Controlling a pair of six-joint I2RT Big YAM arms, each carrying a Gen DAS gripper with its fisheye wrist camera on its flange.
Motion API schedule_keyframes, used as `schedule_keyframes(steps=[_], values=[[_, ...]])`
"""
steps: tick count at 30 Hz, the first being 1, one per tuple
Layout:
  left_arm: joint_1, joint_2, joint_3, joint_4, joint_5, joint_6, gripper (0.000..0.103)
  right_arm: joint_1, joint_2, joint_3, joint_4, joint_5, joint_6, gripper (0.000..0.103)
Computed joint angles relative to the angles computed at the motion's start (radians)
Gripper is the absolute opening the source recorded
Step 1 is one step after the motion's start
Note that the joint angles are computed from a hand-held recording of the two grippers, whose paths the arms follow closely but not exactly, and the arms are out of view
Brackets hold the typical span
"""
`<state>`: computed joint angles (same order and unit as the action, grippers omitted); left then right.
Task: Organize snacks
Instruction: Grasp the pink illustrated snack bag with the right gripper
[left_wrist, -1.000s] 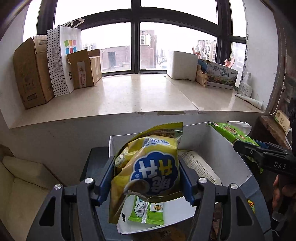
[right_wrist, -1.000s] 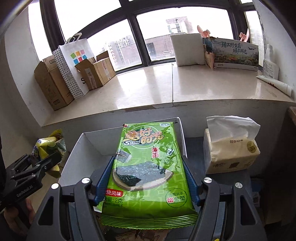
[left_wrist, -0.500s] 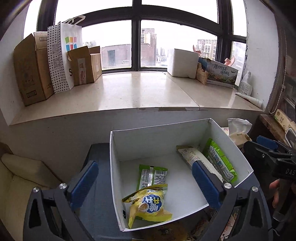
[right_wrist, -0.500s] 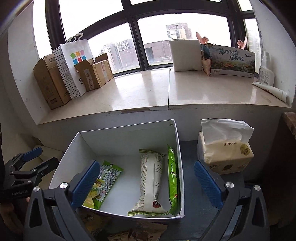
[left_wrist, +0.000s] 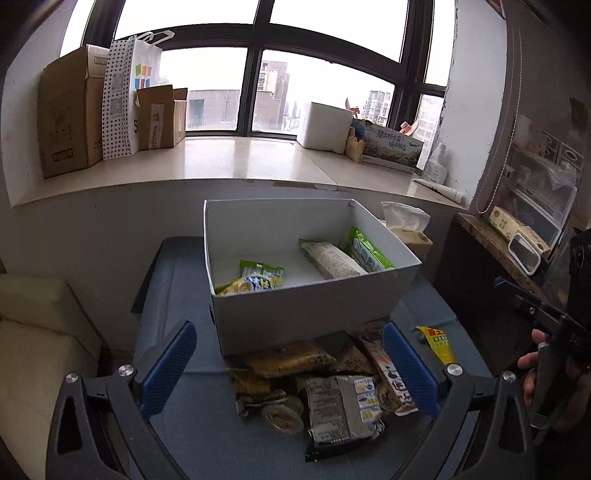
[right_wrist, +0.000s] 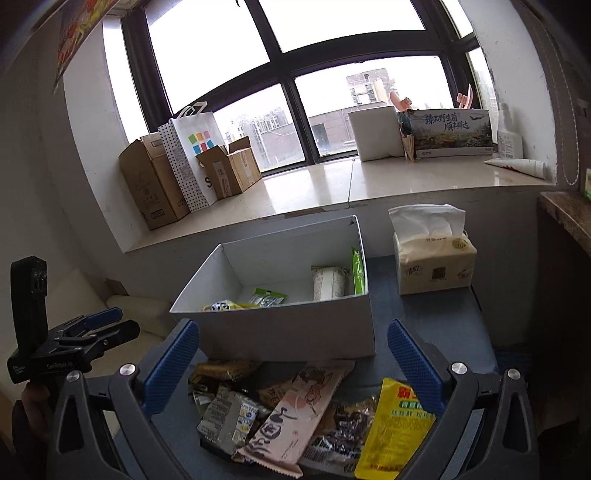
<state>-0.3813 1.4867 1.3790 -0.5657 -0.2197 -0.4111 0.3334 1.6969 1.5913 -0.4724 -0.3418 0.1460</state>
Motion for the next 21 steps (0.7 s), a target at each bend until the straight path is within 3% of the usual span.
schedule_keyframes(steps=[3,5,8,12,18,21], values=[[-0.033,-0.054,-0.098,0.028,0.026,-0.076,0.103,-0.001,-0.064,-0.132,0.022,0.009,0.019,0.103],[-0.062,-0.072,-0.139,0.032,0.003,-0.113,0.103,-0.004,-0.094,-0.209,0.039,0.027,0.042,0.103],[-0.087,-0.073,-0.162,0.027,0.02,-0.135,0.103,0.006,-0.098,-0.249,0.02,0.066,0.056,0.103],[-0.099,-0.048,-0.147,0.002,0.006,-0.142,0.103,0.037,-0.06,-0.203,-0.033,0.107,0.003,0.103],[-0.103,-0.047,-0.151,0.007,0.0,-0.134,0.103,0.096,0.082,-0.019,-0.19,0.2,-0.035,0.103],[-0.102,-0.051,-0.158,0.007,0.003,-0.136,0.103,0.111,0.157,0.065,-0.241,0.204,-0.024,0.103]])
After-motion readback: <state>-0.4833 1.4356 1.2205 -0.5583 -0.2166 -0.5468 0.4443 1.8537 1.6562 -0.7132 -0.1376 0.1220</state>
